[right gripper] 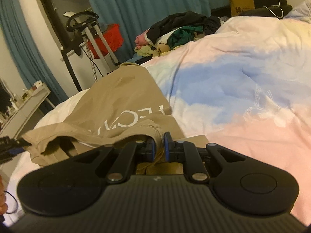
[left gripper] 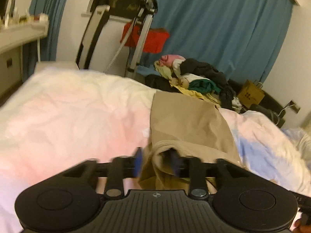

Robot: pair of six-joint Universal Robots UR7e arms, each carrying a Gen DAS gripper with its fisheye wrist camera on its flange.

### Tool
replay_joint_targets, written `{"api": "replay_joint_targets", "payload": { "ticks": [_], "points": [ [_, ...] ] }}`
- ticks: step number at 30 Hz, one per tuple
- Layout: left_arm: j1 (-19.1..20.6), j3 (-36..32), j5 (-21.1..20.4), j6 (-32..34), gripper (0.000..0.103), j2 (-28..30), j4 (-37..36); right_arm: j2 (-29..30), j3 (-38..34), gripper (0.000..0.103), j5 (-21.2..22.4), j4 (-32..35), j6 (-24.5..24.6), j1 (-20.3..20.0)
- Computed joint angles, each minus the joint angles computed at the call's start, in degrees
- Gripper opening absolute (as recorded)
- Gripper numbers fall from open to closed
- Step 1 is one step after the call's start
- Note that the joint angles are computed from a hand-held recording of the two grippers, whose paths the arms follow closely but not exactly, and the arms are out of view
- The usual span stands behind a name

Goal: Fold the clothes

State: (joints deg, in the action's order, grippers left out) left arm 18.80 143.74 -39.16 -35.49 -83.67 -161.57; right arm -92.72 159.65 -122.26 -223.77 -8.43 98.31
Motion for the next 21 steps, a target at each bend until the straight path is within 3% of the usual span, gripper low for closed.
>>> {"api": "replay_joint_targets", "payload": {
  "ticks": [2,4,6,10,15,17,21],
  "points": [
    [-4.21,1.37,5.15,-1.21,0.070,-0.88,1.86,0.47,-0.07,0.013,-0.44,-0.45,-0.55,0.62],
    [-8.32,3.06,9.38,-2.16,0.075,-1.43,1.97,0.87,-0.09,0.014,-0.77,-0.84,-0.94,1.18],
    [-11.15,4.58,10.10,2.77,0.080,0.03,-3.98,1.03,-0.06,0.014,-0.84,-0.97,-0.91,1.55],
    [-14.49,4.48,6.42,14.37,0.083,6.18,-10.51,2.01,0.02,0.014,-1.97,-2.67,-0.82,2.61],
    [-16.02,2.40,3.13,27.13,0.086,18.96,-17.24,4.20,0.03,0.014,-3.95,-6.17,-0.74,4.49],
    [-16.06,1.74,5.73,27.11,0.086,24.18,-17.62,4.78,0.06,0.014,-4.58,-7.48,-1.05,5.18],
    [-16.19,0.87,13.91,19.22,0.086,29.48,-15.67,6.40,0.03,0.014,-6.07,-10.51,-1.72,6.49]
  ]
}}
